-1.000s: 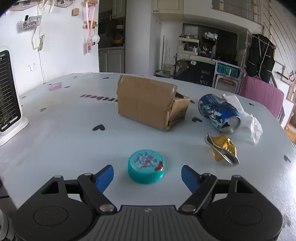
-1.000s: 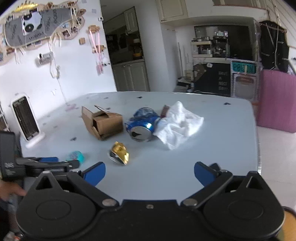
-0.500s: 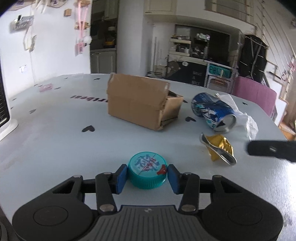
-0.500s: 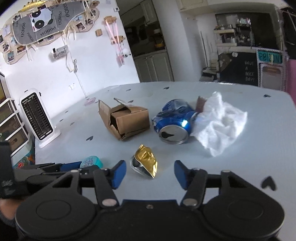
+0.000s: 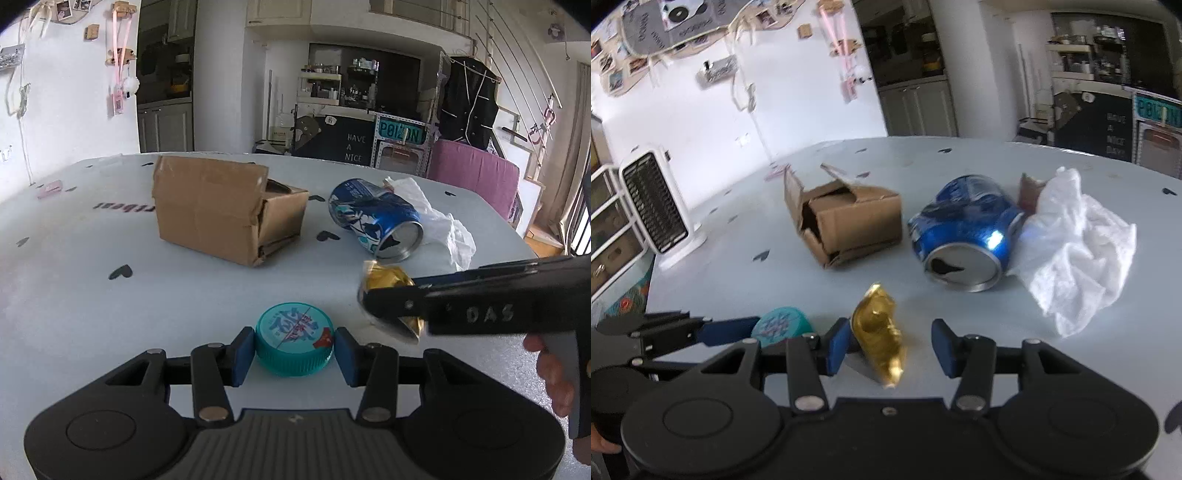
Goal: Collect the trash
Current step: 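Grasp the teal bottle cap with the left tool while the right grasps the gold wrapper, then carry the cap and gold wrapper toward the yellow wastebasket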
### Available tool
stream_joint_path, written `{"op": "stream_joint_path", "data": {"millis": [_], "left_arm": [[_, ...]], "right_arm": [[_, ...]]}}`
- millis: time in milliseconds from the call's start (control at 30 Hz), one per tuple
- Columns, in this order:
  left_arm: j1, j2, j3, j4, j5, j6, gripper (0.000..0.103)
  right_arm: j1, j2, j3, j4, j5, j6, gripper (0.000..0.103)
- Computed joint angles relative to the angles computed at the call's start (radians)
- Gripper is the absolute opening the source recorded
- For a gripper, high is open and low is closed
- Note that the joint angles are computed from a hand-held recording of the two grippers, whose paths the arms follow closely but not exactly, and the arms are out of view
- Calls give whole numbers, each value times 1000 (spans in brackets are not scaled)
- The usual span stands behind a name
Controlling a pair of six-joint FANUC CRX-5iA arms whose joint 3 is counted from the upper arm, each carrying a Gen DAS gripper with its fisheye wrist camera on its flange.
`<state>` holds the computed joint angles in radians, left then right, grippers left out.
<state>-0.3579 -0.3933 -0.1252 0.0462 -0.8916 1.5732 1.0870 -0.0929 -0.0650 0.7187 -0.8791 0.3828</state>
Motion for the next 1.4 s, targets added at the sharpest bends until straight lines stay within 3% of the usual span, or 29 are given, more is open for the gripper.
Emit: {"op": "stream_joint_path", "data": {"millis": [100, 167, 233, 800, 1400], "left_arm": [[-9, -3, -3, -11, 1, 1, 48], [-8, -5, -4, -8, -3, 4, 48], [-10, -6, 1, -12, -13, 10, 48], [-132, -51, 76, -133, -115, 181, 48], [-491, -37, 265, -415, -347, 487, 48]], "right_arm": [[-2, -1, 9, -40, 16, 55, 41], [-3, -8, 8, -62, 37, 77, 23], [7, -9, 10, -69, 38, 88, 17], [160, -106, -34, 35, -207, -115, 16], [474, -224, -72, 205, -591, -282, 17]]}}
